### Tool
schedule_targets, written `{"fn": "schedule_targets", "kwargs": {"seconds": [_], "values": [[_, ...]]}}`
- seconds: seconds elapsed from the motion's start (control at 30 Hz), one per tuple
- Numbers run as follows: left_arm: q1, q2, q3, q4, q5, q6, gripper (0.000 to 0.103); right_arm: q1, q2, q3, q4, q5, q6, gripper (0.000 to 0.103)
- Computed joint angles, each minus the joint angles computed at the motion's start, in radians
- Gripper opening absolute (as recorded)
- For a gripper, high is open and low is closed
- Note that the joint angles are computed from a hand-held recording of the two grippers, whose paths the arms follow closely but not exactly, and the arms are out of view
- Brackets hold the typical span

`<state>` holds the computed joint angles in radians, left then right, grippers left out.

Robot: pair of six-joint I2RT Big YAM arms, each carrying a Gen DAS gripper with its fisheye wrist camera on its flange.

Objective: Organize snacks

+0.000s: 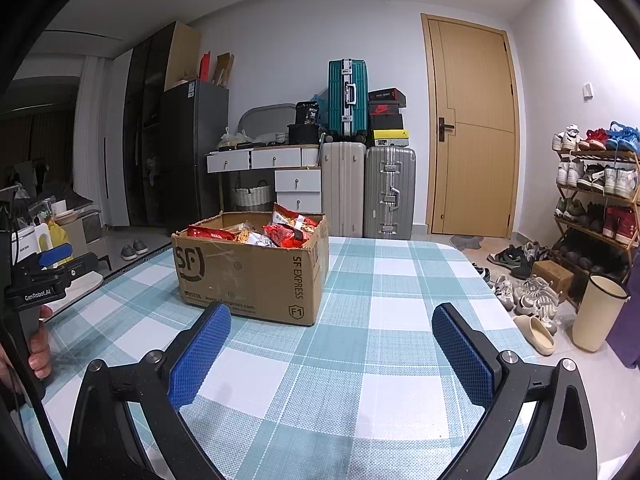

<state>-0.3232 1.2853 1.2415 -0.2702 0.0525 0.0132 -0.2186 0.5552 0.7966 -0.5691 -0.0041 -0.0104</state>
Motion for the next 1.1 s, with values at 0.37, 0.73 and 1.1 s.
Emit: {"fn": "schedule_targets", "kwargs": {"seconds": [0.37, 0.73, 1.1], "values": [[0.0, -0.002, -0.003, 0.003, 0.014, 0.004, 0.102, -0.001, -0.002, 0.0, -0.002, -0.001, -0.001, 0.102], [-0.001, -0.001, -0.004, 0.004, 0.013, 0.004, 0.102, -0.001, -0.003, -0.001, -0.001, -0.001, 0.0, 0.102], [-0.001, -0.002, -0.005, 0.005, 0.013, 0.004, 0.102, -0.004, -0.003, -0.003, 0.0, -0.004, -0.001, 0.102]]}}
